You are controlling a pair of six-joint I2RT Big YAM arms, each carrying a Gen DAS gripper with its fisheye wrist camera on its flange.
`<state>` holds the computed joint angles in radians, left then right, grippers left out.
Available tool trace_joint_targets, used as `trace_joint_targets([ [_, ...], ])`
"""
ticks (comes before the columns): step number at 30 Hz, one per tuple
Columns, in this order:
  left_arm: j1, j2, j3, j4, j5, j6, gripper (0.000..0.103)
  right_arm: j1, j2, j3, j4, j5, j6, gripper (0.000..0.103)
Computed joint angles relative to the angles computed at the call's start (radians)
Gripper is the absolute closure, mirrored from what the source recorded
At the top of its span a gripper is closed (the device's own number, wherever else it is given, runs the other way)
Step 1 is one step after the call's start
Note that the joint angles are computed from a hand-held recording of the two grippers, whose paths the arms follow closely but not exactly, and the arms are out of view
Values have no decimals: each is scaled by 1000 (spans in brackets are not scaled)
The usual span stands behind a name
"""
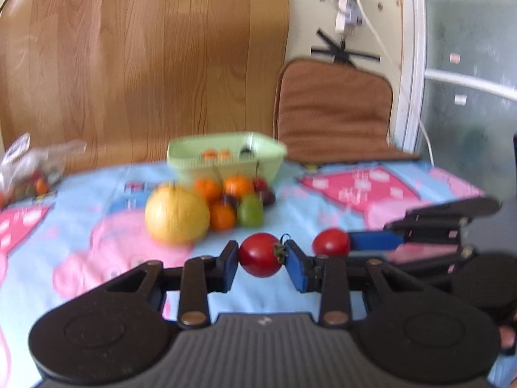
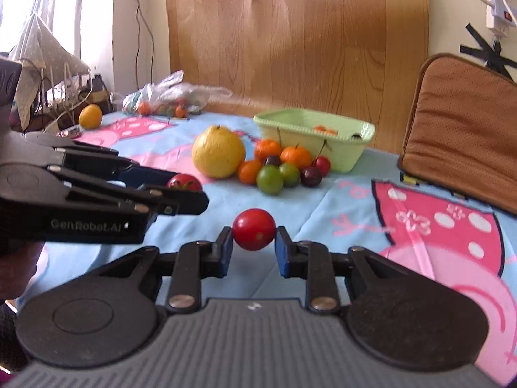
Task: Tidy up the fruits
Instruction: 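Carry both red tomatoes over the basket and open both tools, then grasp a green cherry tomato with the right tool while the left grasps an orange one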
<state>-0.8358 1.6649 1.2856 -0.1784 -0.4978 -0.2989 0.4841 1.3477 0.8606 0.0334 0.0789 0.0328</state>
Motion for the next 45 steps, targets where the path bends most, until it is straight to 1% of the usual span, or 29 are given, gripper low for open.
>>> trace_joint_targets([
  [3,34,42,94,-17,9,52,72,-25,44,56,29,16,8,72],
  [5,61,81,163,-20,5,90,72,-55,80,107,45,9,40,72],
  [6,78,104,205,-38,9,89,72,-70,100,134,53,9,55,72],
  [9,130,182,344,-114,47,58,72,-107,171,223,60,19,72,72],
  [12,174,278,503,-233,87,16,72,-138,251,317,44,21,92,72],
  [15,207,366,643,-345,135,-27,72,-161,312,382,24,14,113,72],
  [18,227,445,768,-442,179,-57,71,-168,349,418,11,17,125,70],
  [20,228,472,814,-476,175,-66,66,-171,353,415,21,10,150,67],
  [22,225,447,771,-429,175,-62,66,-177,334,395,31,-11,168,67],
  [24,221,381,665,-345,175,-61,66,-176,301,364,37,-25,168,67],
  [25,218,341,598,-296,174,-68,66,-176,283,346,35,-48,167,67],
  [27,216,252,455,-191,200,-99,66,-178,249,311,13,-142,171,67],
  [28,215,207,383,-145,212,-119,66,-176,235,295,-11,-203,167,67],
  [29,212,168,319,-106,214,-138,66,-168,224,279,-35,-245,151,67],
  [30,208,131,260,-75,217,-155,66,-153,217,265,-49,-258,121,67],
  [32,198,73,164,-32,218,-186,66,-116,214,252,-71,-232,48,67],
  [34,189,29,92,-7,225,-217,66,-80,233,270,-104,-165,-5,67],
  [35,184,15,68,-3,230,-226,67,-68,248,291,-136,-135,-8,67],
  [36,180,4,48,1,235,-232,67,-63,263,316,-175,-133,1,68],
  [38,172,-10,22,4,251,-246,68,-64,268,324,-171,-129,28,72],
  [40,163,-10,15,-2,282,-247,68,-69,255,308,-169,-118,55,72],
  [43,147,30,56,-33,291,-216,67,-79,205,241,-139,-88,118,72],
  [45,139,69,94,-63,279,-194,66,-94,173,193,-110,-96,163,72],
])
